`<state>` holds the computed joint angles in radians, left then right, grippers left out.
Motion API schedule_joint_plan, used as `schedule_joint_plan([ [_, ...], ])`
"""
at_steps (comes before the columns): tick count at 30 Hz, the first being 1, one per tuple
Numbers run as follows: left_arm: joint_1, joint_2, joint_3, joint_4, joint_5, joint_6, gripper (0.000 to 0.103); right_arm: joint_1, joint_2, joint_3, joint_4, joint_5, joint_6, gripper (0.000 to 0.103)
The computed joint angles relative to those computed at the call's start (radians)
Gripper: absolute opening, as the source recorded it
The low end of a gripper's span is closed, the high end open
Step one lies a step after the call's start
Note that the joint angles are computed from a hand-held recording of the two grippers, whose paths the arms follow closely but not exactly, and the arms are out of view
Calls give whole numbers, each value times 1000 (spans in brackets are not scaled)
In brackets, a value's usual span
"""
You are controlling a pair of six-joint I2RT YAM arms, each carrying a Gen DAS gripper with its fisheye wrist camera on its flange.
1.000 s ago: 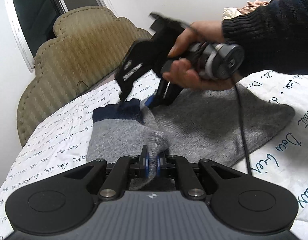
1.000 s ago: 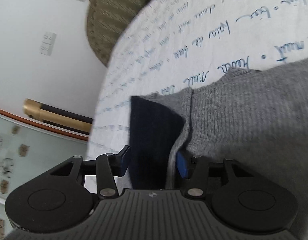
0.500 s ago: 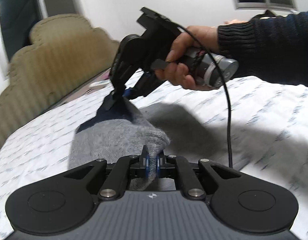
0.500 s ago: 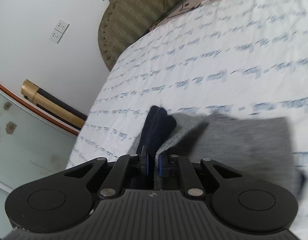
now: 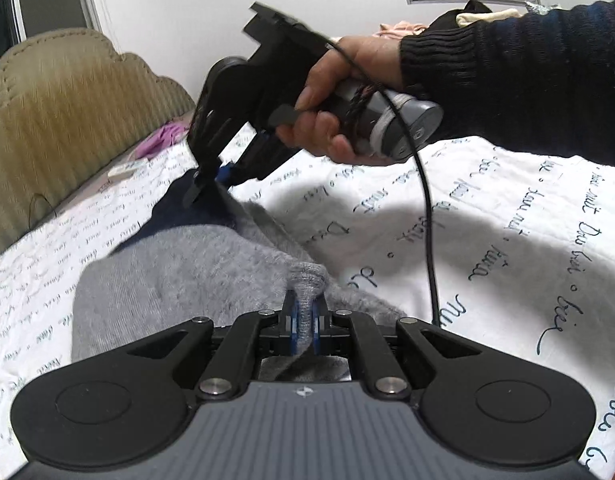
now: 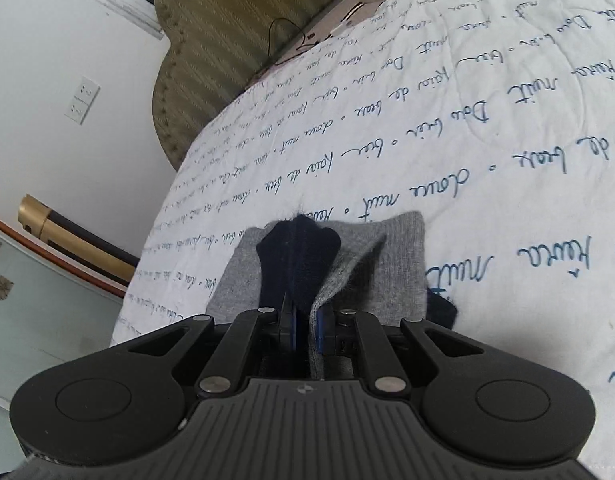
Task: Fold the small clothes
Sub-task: 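Open the left tool and release the grey edge while the right tool keeps gripping, then grasp the folded sweater stack with both tools and lift it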
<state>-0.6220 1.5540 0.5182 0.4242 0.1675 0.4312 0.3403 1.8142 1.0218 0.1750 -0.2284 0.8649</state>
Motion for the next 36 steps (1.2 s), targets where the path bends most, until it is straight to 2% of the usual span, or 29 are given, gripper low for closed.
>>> schedule_joint_plan([
  [6,8,23,7,-2,23,12,7,-11,17,-59,64,9,49,13],
  [8,8,26,24,-54,35,-9,7,-5,11,-65,79,21,44,13],
  [10,18,47,65,-116,48,-48,7,7,31,-28,11,63,11,14],
  [11,39,38,74,-142,83,-67,7,15,47,-8,-23,85,10,22],
  [12,64,16,86,-185,131,-79,7,21,49,-15,-17,96,24,24],
  [13,102,-14,99,-242,202,-83,7,28,38,-35,10,104,38,31],
  [14,156,-49,104,-289,306,-82,7,35,19,-52,22,116,52,39],
  [16,277,-112,118,-394,510,-47,7,57,-41,-98,36,166,82,45],
  [18,396,-150,143,-491,658,-6,10,88,-119,-154,48,243,106,44],
  [20,479,-151,166,-493,717,-30,14,156,-206,-195,36,376,106,44],
  [21,492,-137,172,-439,700,-77,19,188,-235,-218,68,407,94,44],
  [22,485,-114,175,-364,649,-129,25,210,-244,-239,122,396,91,46],
  [24,436,-43,179,-208,492,-201,27,248,-209,-224,173,364,93,51],
  [25,405,7,182,-141,419,-200,27,267,-176,-195,169,361,85,54],
  [27,329,95,218,-141,254,-125,27,288,-94,-124,131,364,63,58],
  [28,309,137,238,-168,226,-91,27,285,-57,-105,112,354,80,58],
  [29,301,177,246,-180,221,-75,28,276,-30,-111,120,338,110,51],
  [30,299,194,218,-125,223,-68,29,268,-14,-159,200,325,136,47],
  [31,301,182,171,-52,232,-62,29,264,-12,-224,305,329,166,39],
  [32,315,162,173,-86,266,-51,30,258,-17,-261,350,326,208,32],
  [34,375,136,227,-220,380,-64,31,257,-52,-283,328,333,242,32],
  [35,402,129,257,-251,421,-89,31,259,-73,-275,291,341,232,38],
  [36,430,125,283,-256,447,-117,37,265,-96,-268,257,352,228,42],
])
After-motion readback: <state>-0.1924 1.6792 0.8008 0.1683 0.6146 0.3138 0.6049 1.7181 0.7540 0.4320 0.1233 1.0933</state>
